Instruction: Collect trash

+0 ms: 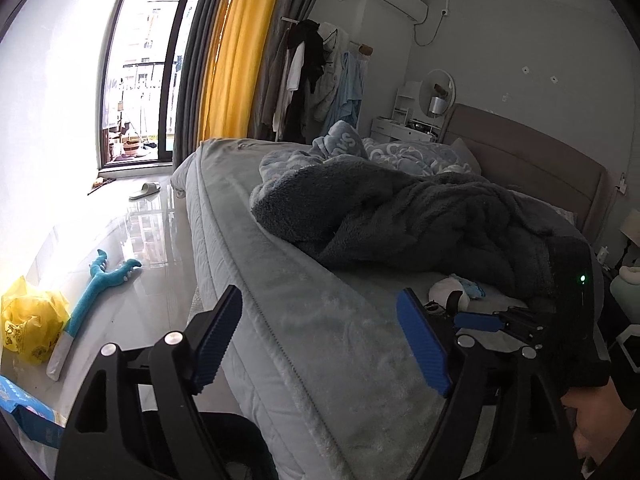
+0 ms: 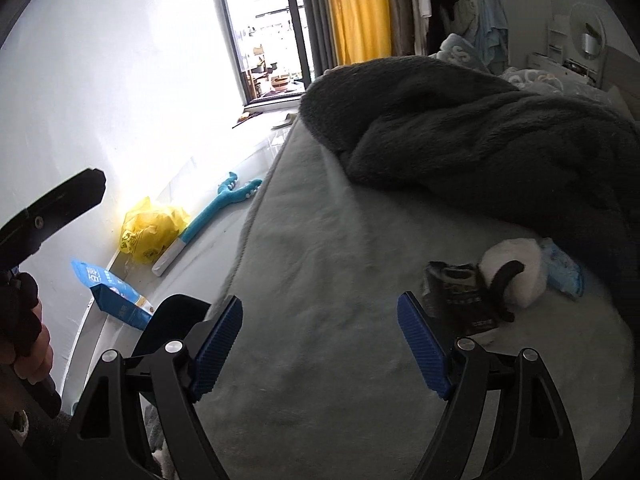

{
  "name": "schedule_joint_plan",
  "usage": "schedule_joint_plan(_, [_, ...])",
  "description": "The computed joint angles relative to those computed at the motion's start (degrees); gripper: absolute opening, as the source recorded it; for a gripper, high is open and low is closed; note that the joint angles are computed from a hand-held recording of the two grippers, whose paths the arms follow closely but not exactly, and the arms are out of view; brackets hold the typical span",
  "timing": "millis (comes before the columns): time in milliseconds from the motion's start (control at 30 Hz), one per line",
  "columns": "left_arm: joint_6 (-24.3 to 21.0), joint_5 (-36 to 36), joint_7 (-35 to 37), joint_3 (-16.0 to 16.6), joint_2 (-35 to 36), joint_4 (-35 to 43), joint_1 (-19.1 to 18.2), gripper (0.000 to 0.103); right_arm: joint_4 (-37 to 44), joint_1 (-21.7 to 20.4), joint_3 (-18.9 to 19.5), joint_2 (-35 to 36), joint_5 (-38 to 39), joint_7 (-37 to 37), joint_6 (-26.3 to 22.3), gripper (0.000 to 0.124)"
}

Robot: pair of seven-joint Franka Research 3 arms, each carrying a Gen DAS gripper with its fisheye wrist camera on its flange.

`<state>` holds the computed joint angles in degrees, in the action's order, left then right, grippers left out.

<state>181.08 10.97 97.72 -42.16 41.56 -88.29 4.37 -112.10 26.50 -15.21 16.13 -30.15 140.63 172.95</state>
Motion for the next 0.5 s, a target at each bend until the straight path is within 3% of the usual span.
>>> schedule_joint_plan(133, [-2.0,-0.1,0.8,1.5,2.1,4.1,-3.1,0.084,-2.0,0.4,-3.4,-1.7,-3.5,4.5,1.0,0.081])
schedule_joint_plan(367, [-7.2,-2.9,5.6,3.2,6.7,12.3,-8.0,0.085,-3.1,-5.0,-0.5,-2.1,2.2,0.9,2.2,0.066])
schedule_joint_plan(500, [-10.3,-5.3,10.5,1.4,9.4,16.0,-8.7,0.088,-1.9,-6.7,0.8,-1.1,5.7,-3.0,0.4,0.06])
